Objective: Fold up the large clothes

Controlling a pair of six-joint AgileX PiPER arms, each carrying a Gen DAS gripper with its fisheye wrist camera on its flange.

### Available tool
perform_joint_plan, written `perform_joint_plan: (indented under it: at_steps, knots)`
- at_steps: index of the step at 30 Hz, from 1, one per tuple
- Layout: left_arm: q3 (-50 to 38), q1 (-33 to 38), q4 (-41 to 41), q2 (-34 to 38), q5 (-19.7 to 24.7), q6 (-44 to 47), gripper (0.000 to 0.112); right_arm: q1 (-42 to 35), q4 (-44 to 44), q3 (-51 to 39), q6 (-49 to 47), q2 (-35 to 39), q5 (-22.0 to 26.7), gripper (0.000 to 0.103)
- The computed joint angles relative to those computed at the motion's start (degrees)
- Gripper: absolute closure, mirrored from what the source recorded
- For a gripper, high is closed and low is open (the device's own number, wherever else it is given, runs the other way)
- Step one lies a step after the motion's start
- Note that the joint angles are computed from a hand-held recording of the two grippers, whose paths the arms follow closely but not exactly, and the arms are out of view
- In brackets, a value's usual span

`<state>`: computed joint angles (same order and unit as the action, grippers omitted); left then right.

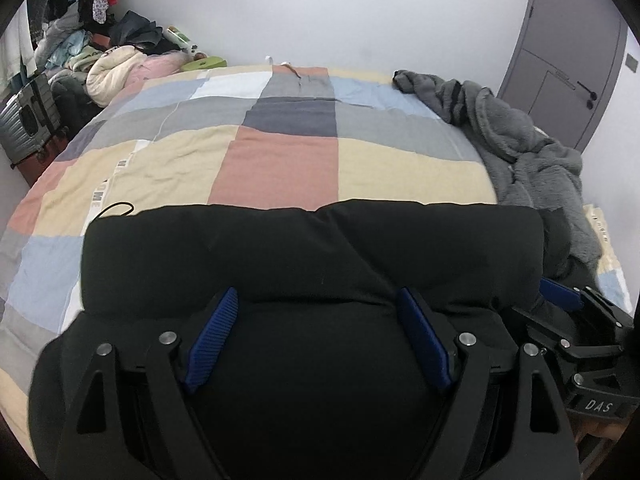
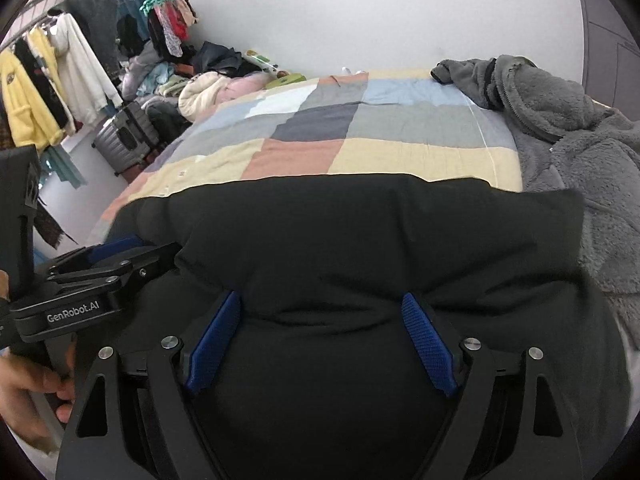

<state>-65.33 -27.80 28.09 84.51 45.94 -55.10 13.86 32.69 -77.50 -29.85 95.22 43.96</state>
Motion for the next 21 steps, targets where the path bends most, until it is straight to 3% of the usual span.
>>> perform_joint_plan:
  at_steps: [8, 14, 17, 21]
  knots:
    - [-1.9, 2.7, -2.1, 3.5, -1.1, 1.6, 0.03, 0.7, -1.5, -4.2, 1.6, 4.6, -0.2, 0.017]
    - [3.2, 0.6, -1.2, -5.6, -1.0, -1.5, 0.03, -4.4, 5.5, 1.7, -5.2, -3.3, 3.3, 0.018]
    - [7.1, -2.5, 3.1, -14.3, 1.7, -6.0, 0.029, -8.6, 6.6, 6.1, -9.4, -9.7, 3.1, 0.019]
    - [11.5, -10.1, 11.1, -26.0, 11.9, -13.7, 0.028, -17.0, 11.4, 9.7, -15.9, -15.3, 6.1, 0.018]
